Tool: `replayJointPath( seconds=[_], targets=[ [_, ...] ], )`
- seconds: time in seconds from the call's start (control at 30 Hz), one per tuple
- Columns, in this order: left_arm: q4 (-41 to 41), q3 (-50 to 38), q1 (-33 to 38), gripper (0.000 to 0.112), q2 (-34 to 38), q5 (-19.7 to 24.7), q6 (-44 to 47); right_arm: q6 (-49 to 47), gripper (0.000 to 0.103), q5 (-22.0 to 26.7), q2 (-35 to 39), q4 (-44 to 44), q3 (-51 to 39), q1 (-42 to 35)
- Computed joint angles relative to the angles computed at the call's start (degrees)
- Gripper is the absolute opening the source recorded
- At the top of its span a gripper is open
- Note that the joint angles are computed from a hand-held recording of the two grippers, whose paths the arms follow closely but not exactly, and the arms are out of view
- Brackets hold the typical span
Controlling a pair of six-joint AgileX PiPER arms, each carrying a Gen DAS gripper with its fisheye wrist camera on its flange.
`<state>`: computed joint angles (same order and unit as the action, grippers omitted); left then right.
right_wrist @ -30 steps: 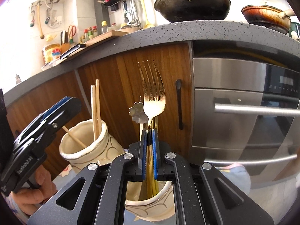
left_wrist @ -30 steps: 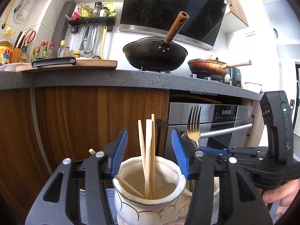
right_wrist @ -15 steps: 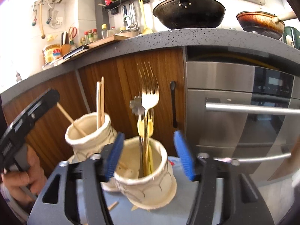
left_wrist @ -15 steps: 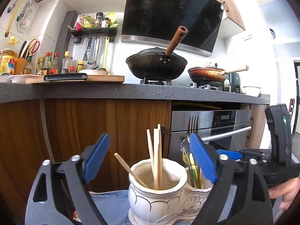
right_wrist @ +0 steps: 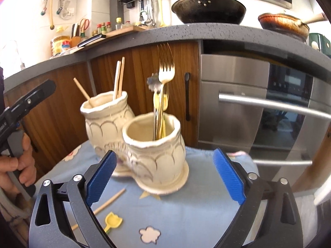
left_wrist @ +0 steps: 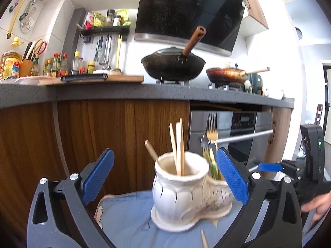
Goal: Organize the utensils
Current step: 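Open both tools to release the utensils and pull back from the pots, then move the left tool to the last wooden chopstick while the right tool moves to the yellow-green utensil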
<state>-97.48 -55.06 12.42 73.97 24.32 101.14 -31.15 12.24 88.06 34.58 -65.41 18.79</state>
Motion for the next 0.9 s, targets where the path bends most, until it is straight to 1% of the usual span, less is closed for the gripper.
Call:
replayJointPath(
  seconds=[0.03,0.13,0.27,0.37,0.43,0.63,0.73,0.9],
  targets=[
    [3.06,0.26,0.69,0.097,-0.16,0.6,-2.82,-1.61,0.094,-0.04,-0.4,2.02,1.03,-0.22],
    [10.61,0.88,2.3,0.097,-0.32,2.65,-10.0,-2.5,0.095,0.18,-1.01,3.48,2.72,-0.55],
    [16.26,2.81,1.6,0.097,-1.04,2.01,-13.73,-1.76,0.096,0.45,-2.48,3.62,5.46,-0.81],
    [22.32,3.96,0.4,0.097,-1.35,1.35,-18.17,-3.61,0.096,1.19,-3.3,6.37,7.12,-1.29],
    [25.98,5.23,-0.63,0.097,-1.75,0.28,-20.99,-2.54,0.097,1.39,-3.97,5.69,8.38,-1.24],
    [34.49,7.17,-2.05,0.097,-1.89,0.92,-28.35,-0.47,0.097,2.15,-5.45,4.41,10.94,-0.87],
    [40.43,7.81,-3.49,0.097,-2.16,0.98,-33.06,0.39,0.097,2.62,-5.78,3.68,11.56,-0.69],
    [48.77,8.73,-6.22,0.097,-2.07,0.15,-39.67,0.02,0.097,3.48,-5.98,3.83,12.01,-0.32]
  ],
)
